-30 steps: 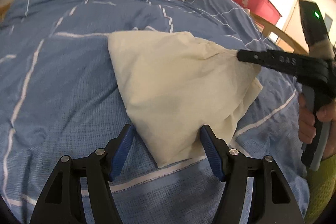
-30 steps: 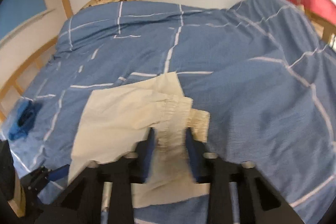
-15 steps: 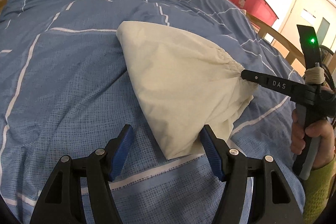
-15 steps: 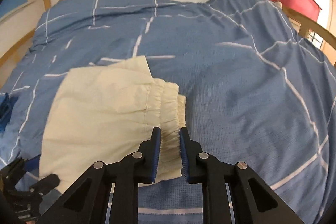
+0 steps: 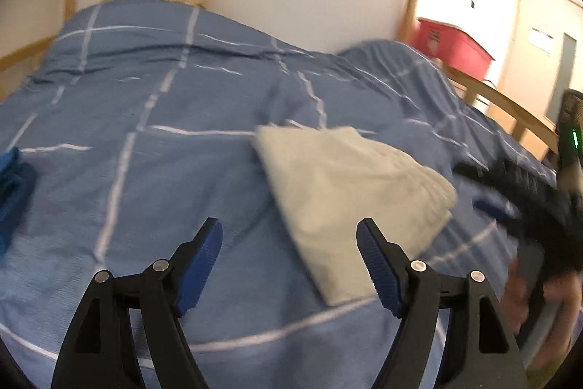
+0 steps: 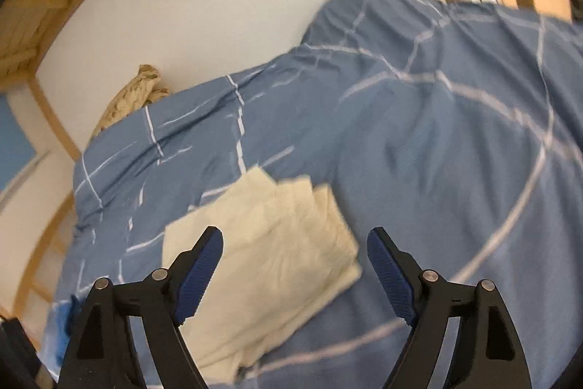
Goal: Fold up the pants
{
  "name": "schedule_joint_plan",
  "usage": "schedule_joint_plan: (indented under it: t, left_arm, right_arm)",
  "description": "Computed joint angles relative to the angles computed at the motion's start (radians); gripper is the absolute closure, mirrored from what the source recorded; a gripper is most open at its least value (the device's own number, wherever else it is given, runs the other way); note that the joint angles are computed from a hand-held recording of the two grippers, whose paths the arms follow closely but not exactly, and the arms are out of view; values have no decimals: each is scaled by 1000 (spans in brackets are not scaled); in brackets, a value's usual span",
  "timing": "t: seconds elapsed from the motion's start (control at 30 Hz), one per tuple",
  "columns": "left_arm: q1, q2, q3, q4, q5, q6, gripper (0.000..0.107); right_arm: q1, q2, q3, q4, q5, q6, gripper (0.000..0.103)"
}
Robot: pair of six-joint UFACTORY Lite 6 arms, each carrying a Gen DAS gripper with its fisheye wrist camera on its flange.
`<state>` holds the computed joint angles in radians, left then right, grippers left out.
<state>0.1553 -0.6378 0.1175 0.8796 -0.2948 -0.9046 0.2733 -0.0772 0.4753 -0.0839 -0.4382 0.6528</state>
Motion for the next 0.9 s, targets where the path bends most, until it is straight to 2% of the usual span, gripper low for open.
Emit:
schedule_joint_plan:
  t: [0.1,0.17,0.2,0.27,0.3,0.43,0.57,0.7,0.83,0.9]
  left_arm:
    - [114,64,66,248,-50,-229,32]
    - [174,139,147,434,-106,-403,32]
    - [190,202,206,515,-139,-474,32]
    - [178,313,308,582,-149,-549,32]
    - [172,394,377,600,-160,-558,32]
    - [117,614,547,543,-127,-494,32]
    - [112,844,709,412,-134,-378,32]
    - [113,1009,842,466,-215,-436,32]
    - [84,1126,948,439,-200,-469,33]
    - [82,1169,985,462,-225,-509,34]
  right_arm:
    - [15,55,-44,-119,-87,206,21]
    - [9,113,-54,-152,-157,273,21]
    - [7,125,-50,-166,-158,303,21]
    - [-29,162,-58,-246,-251,422,21]
    - [-30,169,-60,-227,-260,428,21]
    - [2,233,-27,-71,-292,419,21]
    - [17,336,46,27,-332,434,21]
    - [94,378,72,205,-354,272,21]
    - [113,397,103,250,-330,209,21]
    - [114,403,113,265,-320,181,21]
